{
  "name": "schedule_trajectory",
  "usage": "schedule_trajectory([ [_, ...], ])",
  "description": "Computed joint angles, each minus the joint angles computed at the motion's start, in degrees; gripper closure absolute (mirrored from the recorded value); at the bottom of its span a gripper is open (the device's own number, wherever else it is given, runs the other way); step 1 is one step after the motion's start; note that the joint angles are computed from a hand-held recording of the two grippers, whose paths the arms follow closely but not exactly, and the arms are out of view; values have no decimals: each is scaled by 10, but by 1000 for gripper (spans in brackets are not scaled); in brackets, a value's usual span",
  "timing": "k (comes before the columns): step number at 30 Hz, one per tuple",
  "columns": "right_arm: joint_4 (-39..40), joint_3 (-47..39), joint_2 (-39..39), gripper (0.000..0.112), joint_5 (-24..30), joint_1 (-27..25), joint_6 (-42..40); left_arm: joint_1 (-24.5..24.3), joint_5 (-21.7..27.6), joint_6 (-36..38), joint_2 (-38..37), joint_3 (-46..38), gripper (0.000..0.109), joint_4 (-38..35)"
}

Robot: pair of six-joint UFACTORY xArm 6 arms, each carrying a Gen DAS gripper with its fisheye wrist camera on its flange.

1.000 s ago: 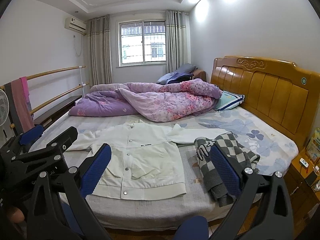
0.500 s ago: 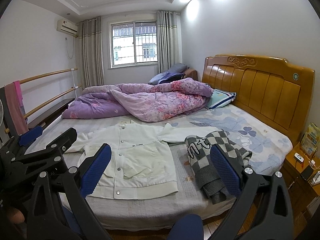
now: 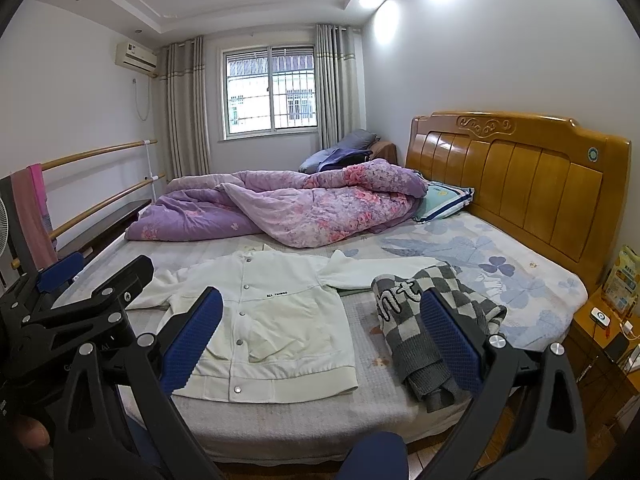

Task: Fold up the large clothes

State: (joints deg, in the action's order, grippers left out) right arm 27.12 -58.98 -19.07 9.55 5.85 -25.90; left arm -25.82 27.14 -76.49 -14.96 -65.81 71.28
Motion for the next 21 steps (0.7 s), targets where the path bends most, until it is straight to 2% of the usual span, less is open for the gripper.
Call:
schedule_trajectory([
  [21,-18,-1,4,17,2,5,27,3,7,5,-7,2,10,4],
])
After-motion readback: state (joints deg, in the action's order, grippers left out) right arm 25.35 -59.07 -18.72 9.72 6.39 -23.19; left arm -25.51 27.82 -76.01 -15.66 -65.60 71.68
